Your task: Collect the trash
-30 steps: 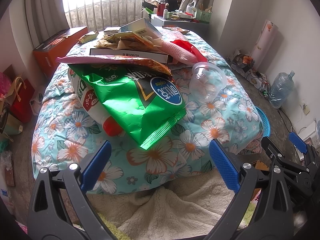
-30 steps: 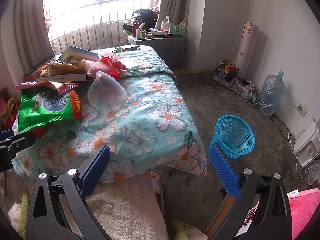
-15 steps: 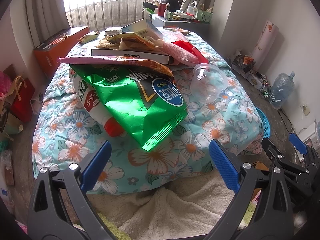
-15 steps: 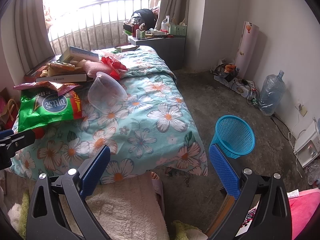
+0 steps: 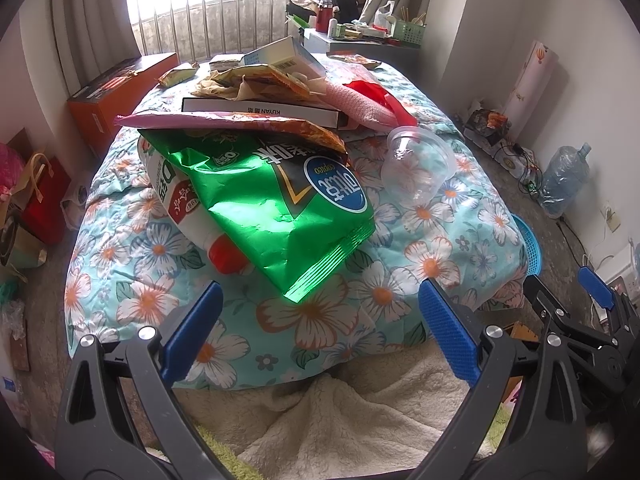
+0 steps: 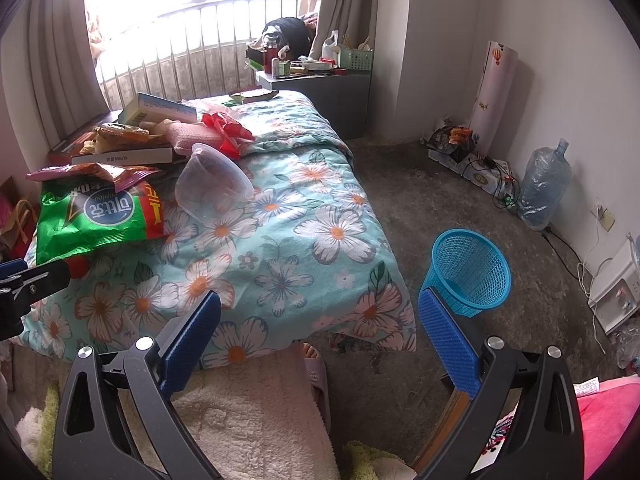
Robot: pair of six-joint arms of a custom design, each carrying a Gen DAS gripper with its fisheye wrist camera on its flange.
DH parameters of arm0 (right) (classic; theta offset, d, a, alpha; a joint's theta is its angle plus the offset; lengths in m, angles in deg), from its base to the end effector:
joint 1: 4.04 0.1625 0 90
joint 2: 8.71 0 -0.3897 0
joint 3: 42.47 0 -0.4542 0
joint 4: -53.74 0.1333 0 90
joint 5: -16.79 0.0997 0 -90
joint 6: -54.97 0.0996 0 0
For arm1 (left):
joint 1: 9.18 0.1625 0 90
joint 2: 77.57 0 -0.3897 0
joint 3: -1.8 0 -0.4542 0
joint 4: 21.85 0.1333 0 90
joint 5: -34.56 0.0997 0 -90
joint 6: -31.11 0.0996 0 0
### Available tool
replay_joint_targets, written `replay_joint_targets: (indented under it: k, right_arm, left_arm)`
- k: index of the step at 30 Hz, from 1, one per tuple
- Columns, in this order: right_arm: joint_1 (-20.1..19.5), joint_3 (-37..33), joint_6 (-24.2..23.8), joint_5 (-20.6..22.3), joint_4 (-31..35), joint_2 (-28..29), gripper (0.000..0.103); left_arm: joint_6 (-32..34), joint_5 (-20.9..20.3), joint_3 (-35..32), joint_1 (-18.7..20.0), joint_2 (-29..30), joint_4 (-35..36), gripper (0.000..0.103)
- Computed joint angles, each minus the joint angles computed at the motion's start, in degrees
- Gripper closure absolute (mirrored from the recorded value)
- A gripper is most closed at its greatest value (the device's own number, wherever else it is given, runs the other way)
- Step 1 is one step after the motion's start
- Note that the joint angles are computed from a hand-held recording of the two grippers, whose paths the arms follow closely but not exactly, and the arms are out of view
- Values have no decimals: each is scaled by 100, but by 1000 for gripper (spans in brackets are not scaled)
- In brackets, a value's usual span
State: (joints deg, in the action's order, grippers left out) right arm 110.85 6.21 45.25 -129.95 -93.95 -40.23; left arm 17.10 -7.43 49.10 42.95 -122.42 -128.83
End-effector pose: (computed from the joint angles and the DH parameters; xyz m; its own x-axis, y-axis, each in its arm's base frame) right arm 0.4147 -0.7749 0.2555 -0.6618 0.1419 0.7362 -0.4379 0.7238 -0.5332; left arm -0.3540 -0.7930 0.3784 -0.7673 0.0706 -0.6373 0.4210 0.8052 -0.4176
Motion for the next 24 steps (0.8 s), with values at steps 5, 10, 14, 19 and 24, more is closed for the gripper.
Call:
replay_joint_targets:
  k: [5, 10, 14, 19, 24]
  right_arm:
    - [-5, -4, -1, 5, -14, 8, 6]
    - [-6, 0, -4, 6, -15, 4, 6]
    - [-6, -1, -2, 7, -15, 4, 6]
    - [-6, -1, -5, 7, -15, 6, 6]
    - [-6, -29, 0, 23, 2, 33, 6]
  left_arm:
    - [13, 7, 22, 2, -11, -25, 9]
    - [5, 2, 0, 2, -2, -1, 9]
    - [4, 5, -18, 1, 10, 6, 9]
    - [3, 3, -26, 1, 13, 16, 9]
    - [-3, 6, -21, 1, 11, 14, 9]
